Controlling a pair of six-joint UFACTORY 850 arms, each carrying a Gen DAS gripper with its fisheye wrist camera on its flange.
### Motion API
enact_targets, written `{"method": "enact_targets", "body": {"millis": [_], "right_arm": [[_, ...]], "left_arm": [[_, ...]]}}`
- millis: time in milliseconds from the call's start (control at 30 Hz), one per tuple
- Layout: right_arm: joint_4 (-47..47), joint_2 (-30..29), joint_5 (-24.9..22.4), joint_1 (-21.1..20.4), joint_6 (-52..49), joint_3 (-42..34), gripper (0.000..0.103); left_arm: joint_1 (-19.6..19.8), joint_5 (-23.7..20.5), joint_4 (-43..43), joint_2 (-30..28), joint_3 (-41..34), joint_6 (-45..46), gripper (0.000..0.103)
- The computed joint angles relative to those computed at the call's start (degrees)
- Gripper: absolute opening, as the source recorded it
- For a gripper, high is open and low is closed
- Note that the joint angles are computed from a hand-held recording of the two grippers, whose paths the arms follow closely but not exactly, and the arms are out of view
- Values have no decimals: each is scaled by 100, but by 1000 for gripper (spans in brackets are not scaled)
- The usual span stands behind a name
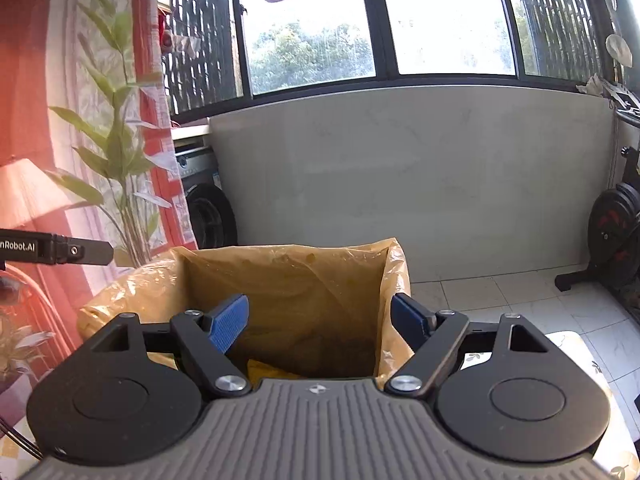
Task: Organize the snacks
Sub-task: 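Open both tools to drop the bags into the open box, then move both tools back to the snack pile on the table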
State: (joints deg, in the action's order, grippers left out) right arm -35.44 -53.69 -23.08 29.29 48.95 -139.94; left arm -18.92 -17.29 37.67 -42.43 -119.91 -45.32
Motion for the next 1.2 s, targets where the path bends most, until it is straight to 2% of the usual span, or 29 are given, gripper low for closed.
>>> {"method": "enact_targets", "body": {"millis": [167,433,533,767,833,900,1000,1133,1200], "right_arm": [[-852,810,699,-16,879,1344,83],[-2446,1421,1039,66,2560,2493,83],[-3010,1556,1036,106,3124,2801,83],[-3897,1794,868,238,4156,3434,83],[-3915,1826,833,282,4196,3560,83],[-3660,1817,757,328,3938,3629,83],[-3148,1762,688,353,3480,3683,83],[-2440,1594,518,341,2898,3603,83],[-2319,1480,371,327,2773,3532,83]], "left_arm": [[71,434,1292,742,1011,-1490,95],[40,510,3893,1482,2123,-4143,95],[26,497,4525,1658,2499,-4688,95],[91,707,4696,1815,3055,-5001,95],[118,770,4449,1823,3172,-4808,94],[156,850,4282,1833,3290,-4685,94],[203,973,4547,1868,3504,-4932,94],[265,1087,4276,1807,3676,-4604,94],[295,1108,3789,1745,3695,-4143,94]]}}
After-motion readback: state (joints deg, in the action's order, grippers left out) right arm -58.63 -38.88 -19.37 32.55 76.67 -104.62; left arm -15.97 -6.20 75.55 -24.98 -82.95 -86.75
